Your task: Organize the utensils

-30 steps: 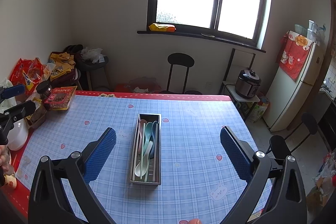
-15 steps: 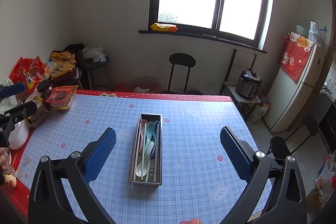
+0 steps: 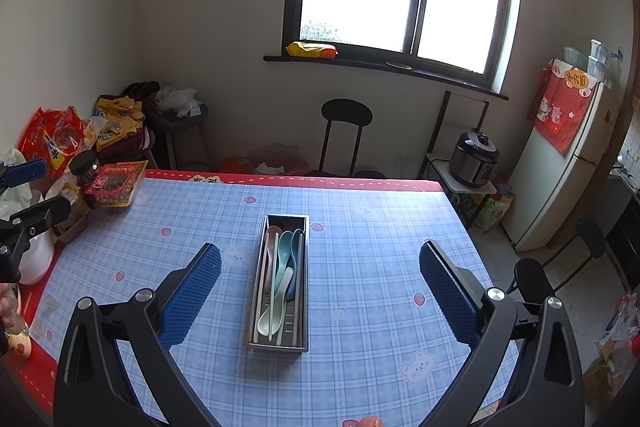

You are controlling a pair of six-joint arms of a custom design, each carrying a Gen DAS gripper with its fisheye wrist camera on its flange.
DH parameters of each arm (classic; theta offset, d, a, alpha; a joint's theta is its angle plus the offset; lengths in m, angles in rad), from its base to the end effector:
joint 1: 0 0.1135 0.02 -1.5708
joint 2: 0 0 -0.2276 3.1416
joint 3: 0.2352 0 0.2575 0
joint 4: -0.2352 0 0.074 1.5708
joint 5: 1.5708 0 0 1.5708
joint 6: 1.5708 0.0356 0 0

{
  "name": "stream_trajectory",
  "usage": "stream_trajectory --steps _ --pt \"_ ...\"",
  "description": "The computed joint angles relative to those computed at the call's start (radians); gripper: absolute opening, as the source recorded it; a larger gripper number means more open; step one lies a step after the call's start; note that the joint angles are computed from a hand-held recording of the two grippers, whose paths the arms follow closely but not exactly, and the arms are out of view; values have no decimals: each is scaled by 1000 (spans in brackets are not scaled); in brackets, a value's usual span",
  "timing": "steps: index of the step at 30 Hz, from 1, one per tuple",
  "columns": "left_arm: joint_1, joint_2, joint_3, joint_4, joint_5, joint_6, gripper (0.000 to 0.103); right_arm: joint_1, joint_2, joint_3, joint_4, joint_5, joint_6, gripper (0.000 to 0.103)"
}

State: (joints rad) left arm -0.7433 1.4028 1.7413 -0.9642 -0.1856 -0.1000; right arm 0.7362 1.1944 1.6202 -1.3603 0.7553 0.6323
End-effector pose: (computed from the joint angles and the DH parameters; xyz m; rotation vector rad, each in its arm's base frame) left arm 0.2154 -0.1891 0.4138 0.5948 2.1153 -0.2728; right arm 0.1638 0.1155 0.4029 0.1717 2.1981 -0.2169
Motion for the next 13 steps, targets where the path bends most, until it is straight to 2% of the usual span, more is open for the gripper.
stream_trajectory --steps 13 --pt "-9 14 16 -13 -34 -12 97 8 5 -7 -4 8 18 97"
